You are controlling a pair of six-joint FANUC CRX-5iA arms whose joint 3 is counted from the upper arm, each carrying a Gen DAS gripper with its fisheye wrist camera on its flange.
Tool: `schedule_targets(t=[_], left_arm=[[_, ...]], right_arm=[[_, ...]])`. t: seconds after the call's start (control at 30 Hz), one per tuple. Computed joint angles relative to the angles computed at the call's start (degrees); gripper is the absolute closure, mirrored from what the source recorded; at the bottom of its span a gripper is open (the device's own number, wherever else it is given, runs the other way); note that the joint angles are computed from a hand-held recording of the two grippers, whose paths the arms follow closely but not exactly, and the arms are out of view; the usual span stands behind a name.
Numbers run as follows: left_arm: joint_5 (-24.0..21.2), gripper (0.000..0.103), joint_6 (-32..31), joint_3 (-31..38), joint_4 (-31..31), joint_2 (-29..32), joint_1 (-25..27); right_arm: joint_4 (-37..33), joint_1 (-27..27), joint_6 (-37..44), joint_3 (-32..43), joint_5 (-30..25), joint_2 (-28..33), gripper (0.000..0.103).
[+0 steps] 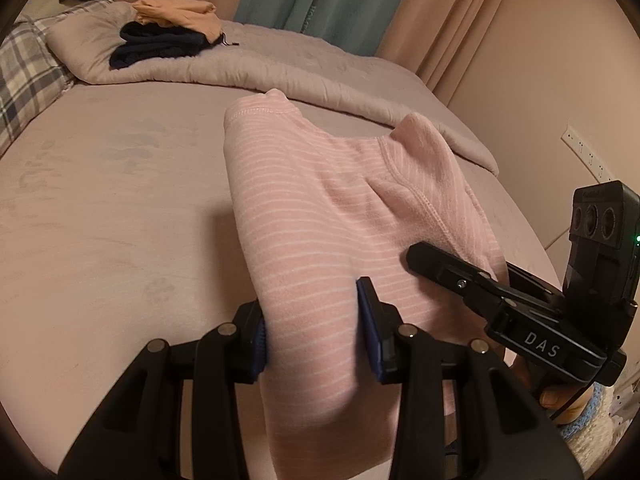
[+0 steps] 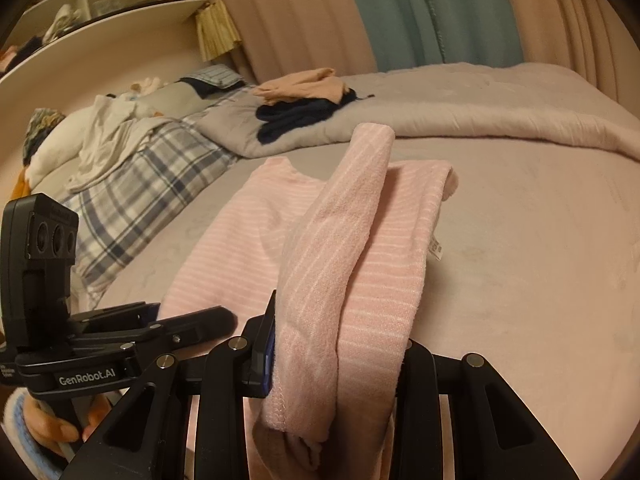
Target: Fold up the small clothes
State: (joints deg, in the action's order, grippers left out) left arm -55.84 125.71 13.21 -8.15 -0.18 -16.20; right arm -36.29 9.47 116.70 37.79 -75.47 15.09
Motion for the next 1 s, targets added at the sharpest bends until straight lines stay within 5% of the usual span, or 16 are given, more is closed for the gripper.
schedule_targets(t=[0.47,1.0], left_arm=[[-0.5,0.064,2.5,-0.4,-4.6,-3.4,-0.8],[0.9,0.064,-1.7,0.8,-2.4,-0.7,4.1]], right_arm=[[-1.5,1.4,3.5,-0.4,1.6,-1.7,0.068],[-0.4,3.8,3.8,2.3,3.3,1.3,0.068]])
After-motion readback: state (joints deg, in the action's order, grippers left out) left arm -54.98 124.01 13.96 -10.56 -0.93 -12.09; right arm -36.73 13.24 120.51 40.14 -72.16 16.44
